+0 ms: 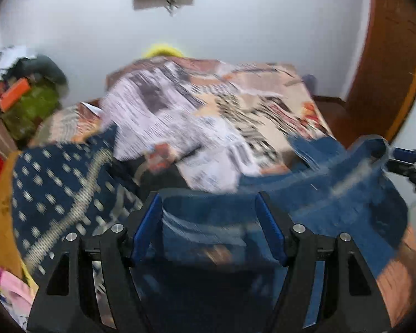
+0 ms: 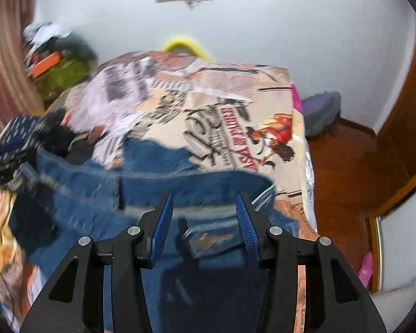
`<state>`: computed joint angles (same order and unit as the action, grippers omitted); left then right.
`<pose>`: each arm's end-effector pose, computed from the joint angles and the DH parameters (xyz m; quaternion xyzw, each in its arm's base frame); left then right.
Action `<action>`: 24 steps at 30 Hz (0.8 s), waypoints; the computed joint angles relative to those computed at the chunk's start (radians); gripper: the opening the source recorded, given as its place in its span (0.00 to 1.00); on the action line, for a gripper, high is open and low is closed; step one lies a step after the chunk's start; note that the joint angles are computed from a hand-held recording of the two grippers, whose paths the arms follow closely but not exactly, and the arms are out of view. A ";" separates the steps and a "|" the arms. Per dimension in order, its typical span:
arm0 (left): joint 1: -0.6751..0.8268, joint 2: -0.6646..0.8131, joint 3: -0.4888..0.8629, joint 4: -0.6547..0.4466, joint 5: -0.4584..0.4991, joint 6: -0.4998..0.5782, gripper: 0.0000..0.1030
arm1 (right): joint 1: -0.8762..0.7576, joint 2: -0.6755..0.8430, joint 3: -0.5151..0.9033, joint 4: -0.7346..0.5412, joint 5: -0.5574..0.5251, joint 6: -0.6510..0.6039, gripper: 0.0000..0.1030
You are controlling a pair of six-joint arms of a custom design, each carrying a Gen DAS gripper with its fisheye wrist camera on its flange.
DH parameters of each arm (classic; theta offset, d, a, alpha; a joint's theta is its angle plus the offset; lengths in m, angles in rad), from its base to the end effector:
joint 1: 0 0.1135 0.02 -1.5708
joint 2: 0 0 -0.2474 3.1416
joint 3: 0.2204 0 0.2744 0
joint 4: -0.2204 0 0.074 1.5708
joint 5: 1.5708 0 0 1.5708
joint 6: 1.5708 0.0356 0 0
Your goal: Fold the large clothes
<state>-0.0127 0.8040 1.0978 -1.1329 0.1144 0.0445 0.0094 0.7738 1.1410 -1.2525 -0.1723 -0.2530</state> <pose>0.1603 -0.0061 0.3452 0.0471 0.9313 -0.0477 0.3580 0.1404 0.0074 0.3541 -0.1514 0.9265 0.0398 0.3422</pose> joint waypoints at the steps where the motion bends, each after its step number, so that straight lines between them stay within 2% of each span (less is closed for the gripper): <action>1: -0.024 -0.028 -0.013 -0.024 0.005 -0.003 0.67 | 0.039 -0.023 -0.011 -0.020 0.020 -0.006 0.42; 5: -0.210 -0.124 -0.061 -0.096 -0.070 -0.065 0.69 | 0.166 -0.086 -0.074 -0.073 0.072 -0.010 0.42; 11: -0.624 -0.200 -0.162 -0.145 -0.325 -0.251 0.69 | 0.230 -0.106 -0.193 -0.107 0.070 0.028 0.43; 13: -0.676 -0.179 -0.205 -0.125 -0.373 -0.275 0.69 | 0.242 -0.102 -0.224 -0.100 0.078 0.041 0.43; 15: -0.650 -0.153 -0.239 -0.096 -0.374 -0.264 0.69 | 0.263 -0.106 -0.237 -0.082 0.095 0.053 0.43; 17: -0.621 -0.100 -0.270 -0.050 -0.416 -0.257 0.69 | 0.292 -0.087 -0.231 -0.067 0.113 0.060 0.43; 19: -0.559 -0.079 -0.290 0.011 -0.417 -0.210 0.69 | 0.309 -0.063 -0.228 -0.044 0.123 0.076 0.43; 24: -0.329 0.045 -0.208 0.147 -0.295 -0.120 0.69 | 0.329 0.029 -0.215 0.044 0.149 0.124 0.43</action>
